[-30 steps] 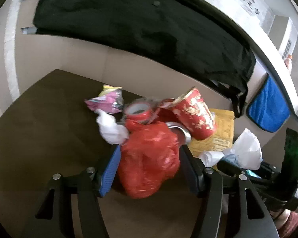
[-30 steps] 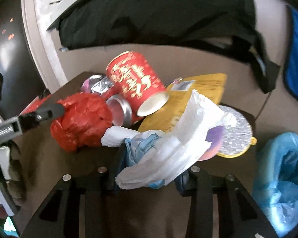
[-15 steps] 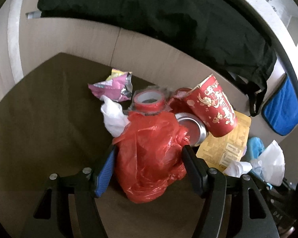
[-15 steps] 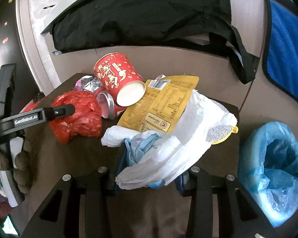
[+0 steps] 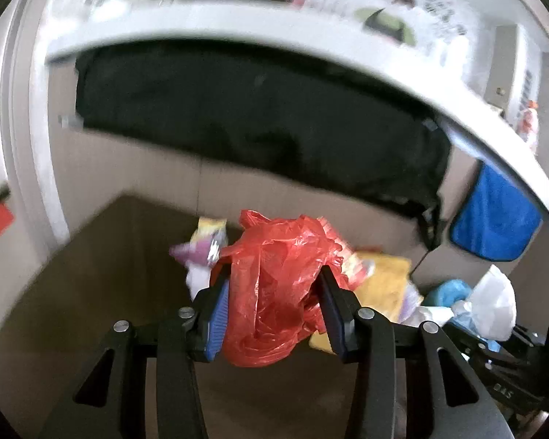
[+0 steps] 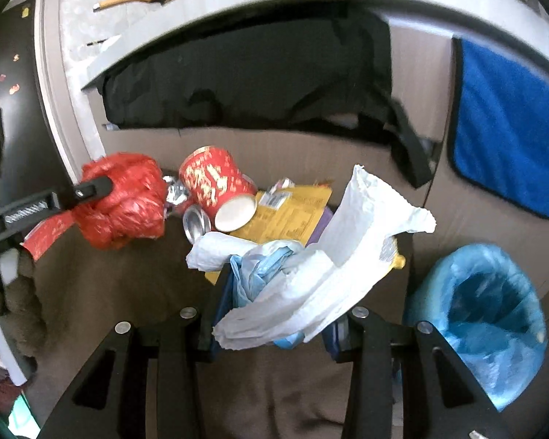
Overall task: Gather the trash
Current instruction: 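Carry both bags over the blue-lined bin and open both tools to drop them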
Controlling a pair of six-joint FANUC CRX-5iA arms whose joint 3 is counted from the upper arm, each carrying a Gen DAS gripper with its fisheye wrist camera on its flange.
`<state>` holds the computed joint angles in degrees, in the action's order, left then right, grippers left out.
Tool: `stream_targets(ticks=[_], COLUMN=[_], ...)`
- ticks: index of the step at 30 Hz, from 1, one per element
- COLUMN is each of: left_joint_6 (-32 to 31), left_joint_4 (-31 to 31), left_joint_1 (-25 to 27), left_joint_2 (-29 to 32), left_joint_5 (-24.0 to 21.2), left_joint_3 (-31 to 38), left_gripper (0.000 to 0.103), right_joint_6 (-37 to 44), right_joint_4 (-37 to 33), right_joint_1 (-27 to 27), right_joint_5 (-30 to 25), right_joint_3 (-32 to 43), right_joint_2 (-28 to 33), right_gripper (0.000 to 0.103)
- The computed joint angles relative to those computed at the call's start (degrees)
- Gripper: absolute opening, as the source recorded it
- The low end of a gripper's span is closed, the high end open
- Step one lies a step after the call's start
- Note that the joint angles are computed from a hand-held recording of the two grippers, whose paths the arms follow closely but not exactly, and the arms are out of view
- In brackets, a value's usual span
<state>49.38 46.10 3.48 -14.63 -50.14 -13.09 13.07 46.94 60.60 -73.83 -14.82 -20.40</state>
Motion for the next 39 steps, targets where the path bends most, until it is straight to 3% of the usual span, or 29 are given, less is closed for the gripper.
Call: stream_targets(ticks=[5,11,16,23,29,36,39], left_joint_6=[-2.60,-1.95,1.16,6.89,9.46,13.06,11.71], left_joint_4=[2.74,4.06,1.01,-6.26,-8.58,-12.01,-9.27], left_joint_1=[-3.87,-12.99,-20.96,-30.24,-34.01,-36.26,-36.32], left_joint_2=[-2.05,-2.14,-0.07,3.84,8.62,13.52,15.55], left_joint_5=[0.63,3.89,5.54,6.69,5.08,3.62,2.72], left_joint_3=[1.92,3.35,5.26,7.93,10.76,14.31,14.58], left_gripper=[0.046,0.046,0.046,0.046,0.046,0.046,0.048], right_joint_6=[-1.02,-1.92,-2.81,-6.41,-8.57,-5.44,-4.04], right_joint_4=[5.97,13.65,17.27,17.52,14.33,8.81,6.60], right_joint_1=[2.08,5.84,9.52,14.09,11.86,2.66,-2.46], right_joint_5=[-3.92,-13.79,-22.97,-31.48,-31.19,-23.38,-19.30], right_joint_3=[-0.34,-1.10,-3.05,-8.14,-12.91,-15.83,-16.65], right_joint_2=[-2.71,-7.78,-12.34,-19.65,-24.83,-26.65,-26.45], right_gripper=[0.039,0.039,0.039,0.040,0.040,0.040,0.042])
